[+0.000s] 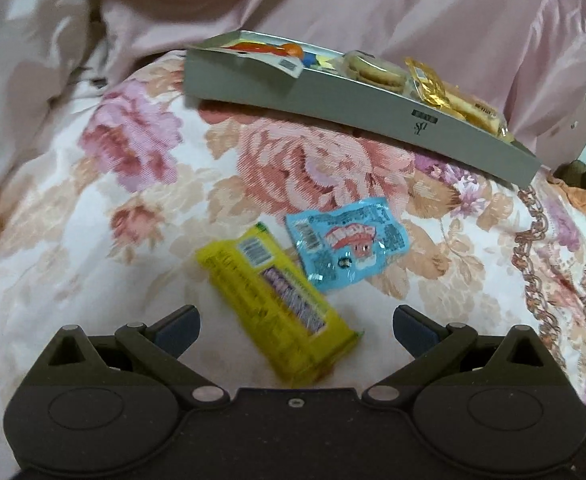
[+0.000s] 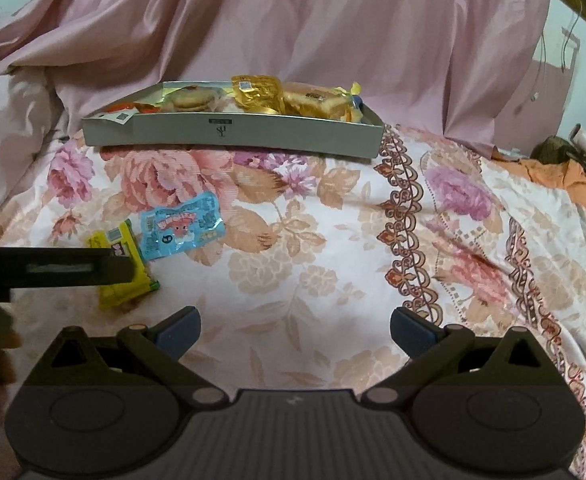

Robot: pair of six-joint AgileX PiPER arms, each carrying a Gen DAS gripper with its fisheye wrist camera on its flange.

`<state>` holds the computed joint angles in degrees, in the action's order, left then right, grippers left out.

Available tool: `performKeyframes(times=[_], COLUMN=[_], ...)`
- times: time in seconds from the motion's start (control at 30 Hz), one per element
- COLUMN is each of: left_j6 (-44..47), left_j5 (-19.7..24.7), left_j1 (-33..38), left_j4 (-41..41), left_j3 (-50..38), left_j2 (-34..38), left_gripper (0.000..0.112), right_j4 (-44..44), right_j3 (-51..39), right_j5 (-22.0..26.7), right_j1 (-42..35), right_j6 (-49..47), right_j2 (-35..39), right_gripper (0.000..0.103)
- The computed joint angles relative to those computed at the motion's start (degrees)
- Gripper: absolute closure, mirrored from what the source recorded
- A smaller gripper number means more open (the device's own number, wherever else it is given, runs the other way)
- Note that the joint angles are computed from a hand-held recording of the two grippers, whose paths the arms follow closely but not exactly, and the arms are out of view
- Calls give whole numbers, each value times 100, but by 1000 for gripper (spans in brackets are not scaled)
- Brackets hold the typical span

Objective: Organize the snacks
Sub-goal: 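Lift both tools and move back toward the yellow bar and blue packet, then lower left tool onto yellow candy bar while right tool reaches blue packet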

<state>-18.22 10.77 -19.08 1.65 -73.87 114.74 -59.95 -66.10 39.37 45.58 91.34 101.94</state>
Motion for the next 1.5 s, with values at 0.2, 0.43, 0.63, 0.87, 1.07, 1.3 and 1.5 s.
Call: performKeyframes(times=[0.2, 0.43, 0.63, 0.87, 1.07, 1.3, 1.5], left_j6=[-1393, -1014, -770, 1893, 3657, 4271, 4198], left_j5=[541, 378, 380, 1041, 1573, 1515, 1568], left_j1=[-140, -28, 25, 331, 844, 1018, 953], left_j4=[1956, 1870, 1886, 251, -1005, -1638, -1430], left_j3=[-671, -454, -212, -566, -855, -890, -1204], left_j2=[571, 504, 340, 397, 449, 533, 711], left_gripper=[10, 10, 12, 12, 10, 10, 10], right_j4=[193, 509, 583, 429, -952, -1940, -1998], right_j3=[-93, -136, -123, -450, -720, -926, -1391], right_j5=[20, -197, -277, -464, -316, -1490, -2836], right_j1=[-30, -147, -170, -242, -219, -709, -1170], right_j6=[-174, -354, -404, -777, -419, 14, -299], right_j2=[89, 126, 137, 510, 840, 1243, 1701], right_gripper=[0, 0, 0, 0, 0, 0, 0])
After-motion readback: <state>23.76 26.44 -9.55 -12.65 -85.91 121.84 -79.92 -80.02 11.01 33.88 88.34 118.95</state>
